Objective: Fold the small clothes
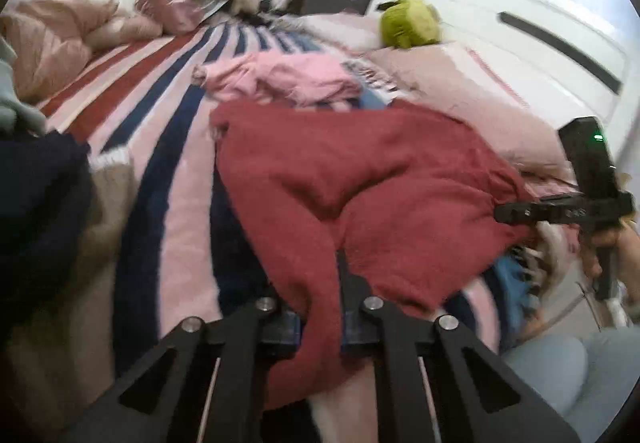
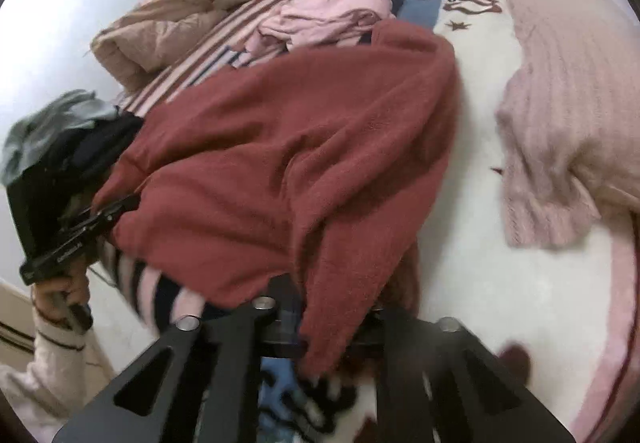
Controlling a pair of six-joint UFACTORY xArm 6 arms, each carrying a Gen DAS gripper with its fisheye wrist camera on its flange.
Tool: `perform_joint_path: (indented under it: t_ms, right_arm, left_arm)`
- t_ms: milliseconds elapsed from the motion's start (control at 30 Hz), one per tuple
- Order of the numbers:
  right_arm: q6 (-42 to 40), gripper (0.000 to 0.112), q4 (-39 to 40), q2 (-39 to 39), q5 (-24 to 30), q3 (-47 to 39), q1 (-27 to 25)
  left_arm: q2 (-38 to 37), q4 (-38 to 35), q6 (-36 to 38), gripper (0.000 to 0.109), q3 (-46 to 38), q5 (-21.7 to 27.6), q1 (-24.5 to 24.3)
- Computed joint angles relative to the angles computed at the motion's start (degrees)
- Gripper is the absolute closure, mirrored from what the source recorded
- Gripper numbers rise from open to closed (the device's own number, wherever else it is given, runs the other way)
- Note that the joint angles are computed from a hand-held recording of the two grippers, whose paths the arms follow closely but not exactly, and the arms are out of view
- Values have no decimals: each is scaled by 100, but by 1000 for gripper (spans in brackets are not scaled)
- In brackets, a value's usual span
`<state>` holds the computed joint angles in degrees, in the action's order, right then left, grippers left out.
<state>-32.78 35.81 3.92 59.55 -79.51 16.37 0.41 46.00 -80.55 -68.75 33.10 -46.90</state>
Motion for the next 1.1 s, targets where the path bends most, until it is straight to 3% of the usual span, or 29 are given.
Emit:
perform_joint_path:
  t_ms: [100, 167, 200, 233, 300, 333, 367, 400, 433, 500, 600, 667, 733, 800, 833, 867, 900, 1000, 1033, 1100]
  right_arm:
    - [-220, 108, 232, -141, 750, -79, -318]
    - [-161, 102, 143, -119, 1209, -135, -405]
    - [-54, 101, -56, -120, 1152, -89, -358]
    - [14, 91, -196, -43, 1165, -154, -328]
    - [1, 77, -189, 114, 1247, -392, -359]
    - [6, 64, -144, 142, 1215, -490, -381]
    - [14, 48, -104, 154, 1101, -577, -403]
    - [11, 40, -36, 176, 919, -657, -416]
    - [1, 32, 115, 299, 728, -864, -450]
    - [176, 32, 211, 618, 537, -1298, -445]
    - [1011, 32, -334, 1470, 198, -2210, -248]
    - [1293, 38, -498, 1900, 204, -2575, -153]
    - [1408, 46, -619, 2219, 300, -2824, -59]
    - [1356, 49, -511, 2276, 260, -2739, -29]
    - [1265, 59, -453, 2311, 175, -2736, -13]
    - [1155, 69, -384, 2308, 141, -2722, -3]
    - [1046, 89, -272, 2312, 195, -2745, -14]
    - [856, 98, -225, 2067, -180, -2465, 33]
    - [840, 98, -303, 2045, -293, -2452, 60]
    - [983, 98, -553, 2165, -262, -2589, 115]
  left_arm:
    - [-451, -563, 471, 97, 459, -355, -64]
    - [-440, -1318, 1049, 89, 592, -589, -39]
    - [-365, -1509, 1200, 73, 544, -495, -59]
    - [-304, -1478, 1202, 56, 484, -371, -69]
    - [-318, -1033, 904, 48, 317, 64, -98]
    - [-381, -844, 779, 46, 266, 166, -66]
    - [-436, -686, 643, 43, 233, 198, -30]
    - [-453, -452, 421, 34, 151, 232, 45]
    - [-422, -322, 306, 32, 40, 262, 122]
    - [-114, -525, 573, 32, -388, 207, 409]
    - [613, -1219, 1201, 32, -1132, 219, 920]
    - [1135, -1841, 1725, 42, -1634, 341, 1253]
    - [1551, -2409, 2257, 71, -2105, 678, 1477]
    - [1776, -3159, 3034, 81, -2264, 613, 1643]
    - [1847, -3224, 3144, 105, -2280, 549, 1623]
    - [1929, -3050, 3067, 107, -2379, 645, 1597]
    - [1932, -2636, 2855, 108, -2440, 776, 1530]
    - [1917, -1037, 1589, 108, -2731, 1476, 1349]
    - [1922, -877, 1394, 108, -2720, 1492, 1363]
    - [2179, -1235, 1645, 106, -2996, 1656, 1414]
